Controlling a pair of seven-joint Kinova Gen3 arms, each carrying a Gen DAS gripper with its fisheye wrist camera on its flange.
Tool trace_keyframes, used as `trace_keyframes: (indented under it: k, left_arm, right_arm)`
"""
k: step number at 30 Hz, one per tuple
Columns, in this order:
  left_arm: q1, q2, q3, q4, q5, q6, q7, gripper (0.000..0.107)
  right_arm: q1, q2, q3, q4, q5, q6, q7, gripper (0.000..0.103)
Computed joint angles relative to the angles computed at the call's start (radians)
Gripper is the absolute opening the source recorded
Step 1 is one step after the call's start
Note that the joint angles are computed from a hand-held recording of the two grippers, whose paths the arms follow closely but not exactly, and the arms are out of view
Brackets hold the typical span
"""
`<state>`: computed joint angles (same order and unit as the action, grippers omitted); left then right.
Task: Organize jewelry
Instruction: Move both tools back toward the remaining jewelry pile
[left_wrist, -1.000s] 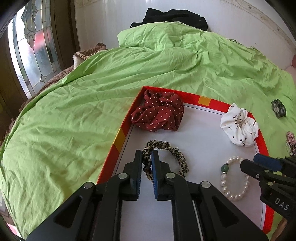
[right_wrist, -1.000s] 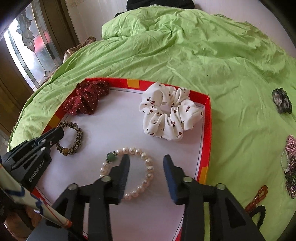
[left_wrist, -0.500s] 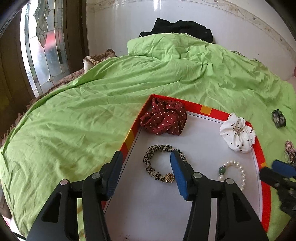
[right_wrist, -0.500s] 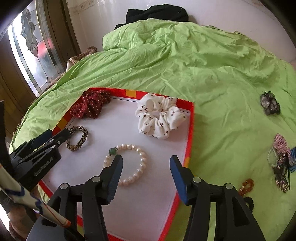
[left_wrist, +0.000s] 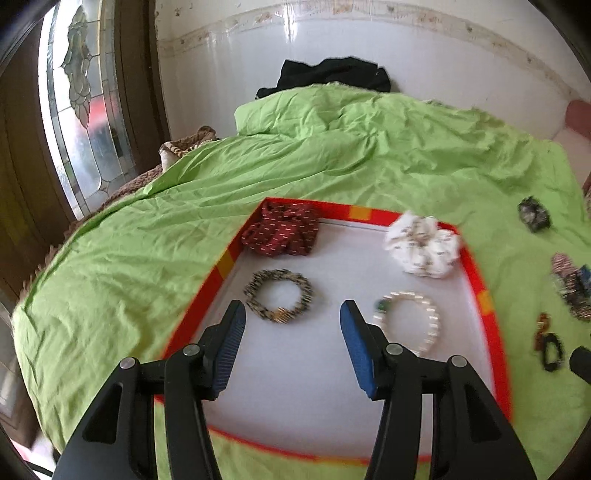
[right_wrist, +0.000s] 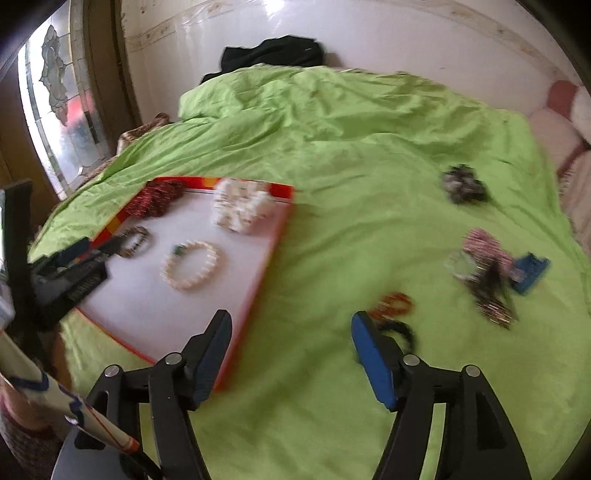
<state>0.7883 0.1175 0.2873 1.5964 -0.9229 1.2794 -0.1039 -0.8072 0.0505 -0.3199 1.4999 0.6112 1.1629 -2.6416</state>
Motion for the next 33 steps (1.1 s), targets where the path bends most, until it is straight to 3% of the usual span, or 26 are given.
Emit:
trace_keyframes:
  k: [7,15,21,26,33]
  left_arm:
    - [0.098,0.015,0.051,-0.033,0.008,0.055,0.068,0.052]
    - [0.168,0.079,0.041,-0.172,0.086,0.013,-0.043,0.052]
    - [0.21,0.19,0.009,-0.328,0.155,-0.017,-0.212,0.052]
    - [0.207,0.274,-0.018,-0.424,0.247,-0.075,-0.323,0.052]
    - [0.158,0.313,-0.068,-0.448,0.422,-0.181,-0.38,0.052]
  right_arm:
    - [0.099,-0.173,-0.022,0.184,-0.029,0.031,-0.051,0.074]
    - [0.235,-0.333,-0.015,0.329,-0.112,-0.005,-0.048,0.074]
    - [0.314,-0.419,0.038,0.409,-0.187,-0.073,0.019,0.074]
    - [0.361,-0.46,0.126,0.454,-0.276,-0.149,0.108,0.074]
    - [0.416,-0.459,0.206,0.476,-0.369,-0.238,0.241,0.074]
